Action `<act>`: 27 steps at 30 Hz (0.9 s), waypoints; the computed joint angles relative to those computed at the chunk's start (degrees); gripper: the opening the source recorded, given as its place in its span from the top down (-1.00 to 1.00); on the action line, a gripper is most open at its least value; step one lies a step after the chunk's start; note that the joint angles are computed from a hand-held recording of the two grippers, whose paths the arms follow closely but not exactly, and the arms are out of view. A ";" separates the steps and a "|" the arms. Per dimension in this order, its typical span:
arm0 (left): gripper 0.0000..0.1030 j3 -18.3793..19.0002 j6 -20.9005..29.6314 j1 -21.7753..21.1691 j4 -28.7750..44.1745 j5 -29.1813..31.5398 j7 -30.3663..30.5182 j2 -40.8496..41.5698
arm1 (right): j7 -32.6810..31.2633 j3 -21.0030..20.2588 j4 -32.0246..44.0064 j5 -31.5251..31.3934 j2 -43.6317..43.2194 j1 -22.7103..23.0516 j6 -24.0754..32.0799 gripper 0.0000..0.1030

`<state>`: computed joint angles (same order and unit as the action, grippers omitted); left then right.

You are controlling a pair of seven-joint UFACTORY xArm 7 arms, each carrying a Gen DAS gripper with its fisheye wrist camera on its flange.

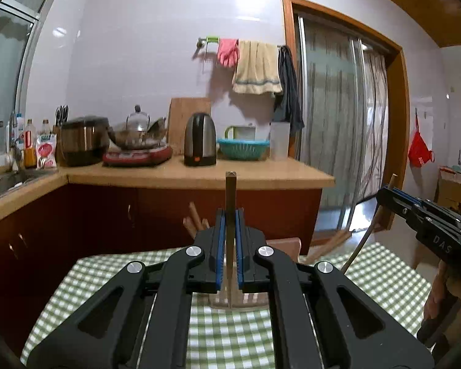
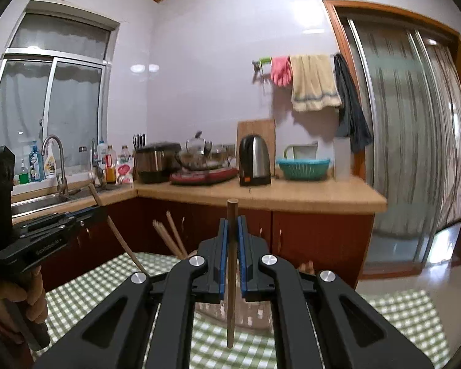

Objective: Organize utensils
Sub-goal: 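Lift both held chopsticks upright and carry them above the beige holder, then open the right tool while the left tool opens, dropping both chopsticks into the holder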

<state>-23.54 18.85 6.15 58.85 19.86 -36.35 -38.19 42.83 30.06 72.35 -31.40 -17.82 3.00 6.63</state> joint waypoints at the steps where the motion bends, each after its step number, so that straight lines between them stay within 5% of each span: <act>1: 0.87 -0.35 -0.58 0.79 0.76 0.39 -0.25 0.61 | 0.62 0.95 0.95 -1.05 0.56 -1.22 -0.24 0.86; 13: 0.87 -6.26 -6.16 11.35 10.58 7.48 -5.82 9.53 | 20.32 10.14 15.85 -28.62 11.58 -11.20 1.72 0.86; 20: 0.87 -8.85 -7.03 14.53 13.77 13.90 -10.88 14.32 | 28.03 8.77 21.26 -41.04 18.06 -6.98 5.72 0.86; 27: 0.87 -8.37 -6.15 13.29 13.88 20.55 -15.97 18.21 | 28.92 4.25 21.56 -41.96 21.26 -1.88 6.71 0.86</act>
<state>-31.90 12.70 19.43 72.73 40.41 -52.32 -19.99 71.76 34.31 93.91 -73.36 3.44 1.12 13.34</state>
